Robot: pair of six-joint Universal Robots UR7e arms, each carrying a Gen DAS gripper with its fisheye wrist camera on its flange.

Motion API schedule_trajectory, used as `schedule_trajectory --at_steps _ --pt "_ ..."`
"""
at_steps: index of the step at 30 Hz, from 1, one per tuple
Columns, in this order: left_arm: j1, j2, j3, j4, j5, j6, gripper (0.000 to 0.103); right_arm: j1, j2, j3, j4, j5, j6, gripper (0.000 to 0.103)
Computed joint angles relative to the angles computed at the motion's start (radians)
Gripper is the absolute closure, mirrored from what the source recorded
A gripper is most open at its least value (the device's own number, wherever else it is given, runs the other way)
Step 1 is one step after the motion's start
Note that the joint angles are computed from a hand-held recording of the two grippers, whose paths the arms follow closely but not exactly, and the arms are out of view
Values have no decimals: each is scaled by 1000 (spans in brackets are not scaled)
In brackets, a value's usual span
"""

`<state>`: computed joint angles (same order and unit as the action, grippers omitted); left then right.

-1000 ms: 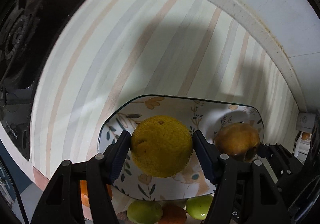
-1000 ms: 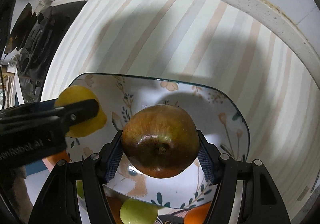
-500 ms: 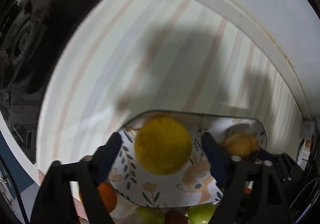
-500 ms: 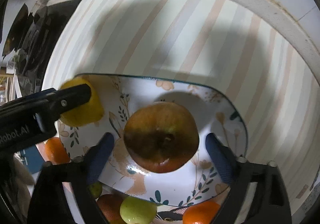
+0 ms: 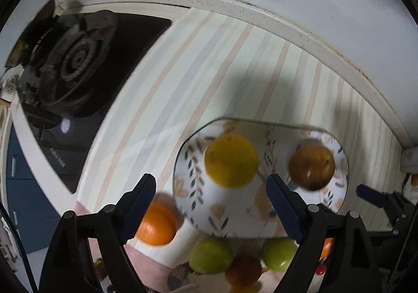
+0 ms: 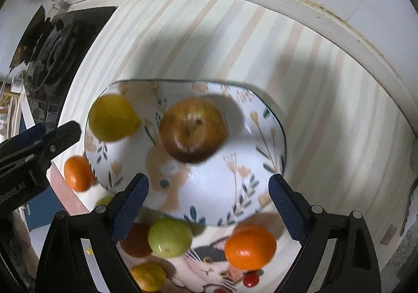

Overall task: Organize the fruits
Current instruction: 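Place the lemon on the plate with the left tool while the right tool places the apple, then grasp the yellow fruit with the left tool while the right tool grasps an orange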

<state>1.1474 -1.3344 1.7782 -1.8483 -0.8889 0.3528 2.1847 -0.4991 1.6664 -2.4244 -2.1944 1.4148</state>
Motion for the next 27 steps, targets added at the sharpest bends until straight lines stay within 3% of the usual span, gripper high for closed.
schedule_trajectory --at_steps 6,9,27 --pt "-12 -116 76 -16 -5 14 17 84 -12 8 45 -19 69 8" --pt "-21 -171 100 -17 -19 24 17 127 -10 -26 126 -40 111 8" --pt "-115 -443 114 133 -102 4 17 347 -28 -172 445 -111 296 8"
